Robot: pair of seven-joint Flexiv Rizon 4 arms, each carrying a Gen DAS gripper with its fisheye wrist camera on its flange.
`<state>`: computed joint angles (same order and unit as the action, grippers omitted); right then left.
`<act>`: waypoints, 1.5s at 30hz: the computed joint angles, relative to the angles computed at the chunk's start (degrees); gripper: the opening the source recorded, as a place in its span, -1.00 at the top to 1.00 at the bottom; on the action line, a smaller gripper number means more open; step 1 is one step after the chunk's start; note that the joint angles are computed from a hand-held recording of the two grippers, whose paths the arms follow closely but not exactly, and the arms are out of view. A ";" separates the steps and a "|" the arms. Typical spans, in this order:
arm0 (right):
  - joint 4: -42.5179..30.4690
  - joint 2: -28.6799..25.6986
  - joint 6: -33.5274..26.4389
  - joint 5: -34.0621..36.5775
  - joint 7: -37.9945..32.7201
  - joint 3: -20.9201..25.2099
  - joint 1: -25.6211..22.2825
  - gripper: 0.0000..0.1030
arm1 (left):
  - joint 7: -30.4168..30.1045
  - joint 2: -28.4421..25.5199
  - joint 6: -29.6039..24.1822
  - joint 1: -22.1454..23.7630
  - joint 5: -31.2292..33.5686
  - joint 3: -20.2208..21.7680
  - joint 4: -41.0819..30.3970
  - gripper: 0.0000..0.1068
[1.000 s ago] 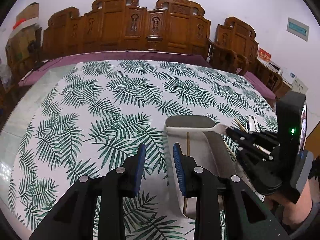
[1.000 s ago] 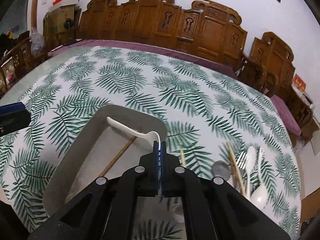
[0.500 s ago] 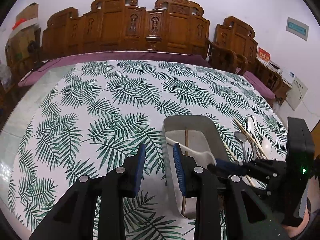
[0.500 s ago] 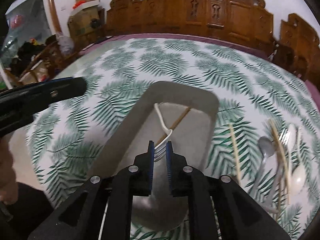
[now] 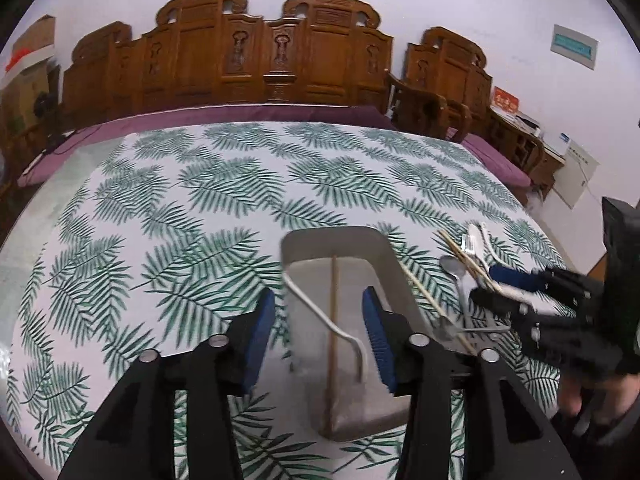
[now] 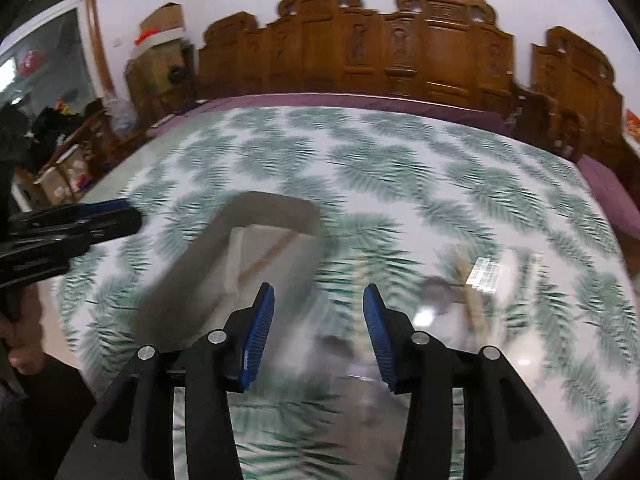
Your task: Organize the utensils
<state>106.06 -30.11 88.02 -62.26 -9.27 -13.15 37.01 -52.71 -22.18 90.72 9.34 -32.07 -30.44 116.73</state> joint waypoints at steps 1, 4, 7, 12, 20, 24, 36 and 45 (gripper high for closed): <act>1.18 0.68 -0.04 -0.31 0.08 -0.48 -0.52 0.08 | 0.09 -0.07 -0.13 -0.07 0.04 -0.31 -0.07 0.10; 3.29 1.42 0.01 -0.54 -0.66 -0.11 -2.56 0.27 | 0.24 -0.50 -0.40 -1.22 0.69 -0.27 -0.57 0.01; 4.56 1.08 2.29 -1.85 -0.36 -0.79 -3.22 0.34 | -0.13 -1.07 -1.12 -3.58 1.97 1.41 -1.41 0.00; 4.79 -1.35 4.23 2.75 -5.66 1.73 -4.40 0.36 | -0.81 -1.62 -2.36 -6.54 2.98 3.98 -2.32 0.00; 0.52 -5.82 0.94 11.27 -21.71 11.62 -8.93 0.36 | -0.36 -1.90 -3.06 -7.36 2.08 4.40 -2.50 0.00; -0.83 -7.12 -0.58 15.67 -26.94 14.85 -10.51 0.36 | -0.48 -2.04 -3.33 -8.25 2.20 5.38 -2.80 0.00; 1.49 -5.91 2.59 20.24 -32.36 6.79 -2.17 0.36 | 0.13 -1.93 -3.37 -8.42 1.37 5.08 -2.77 0.00; -0.17 -7.46 -0.13 25.16 -35.52 2.67 2.12 0.43 | 0.29 -1.92 -3.62 -8.93 1.09 5.40 -2.72 0.00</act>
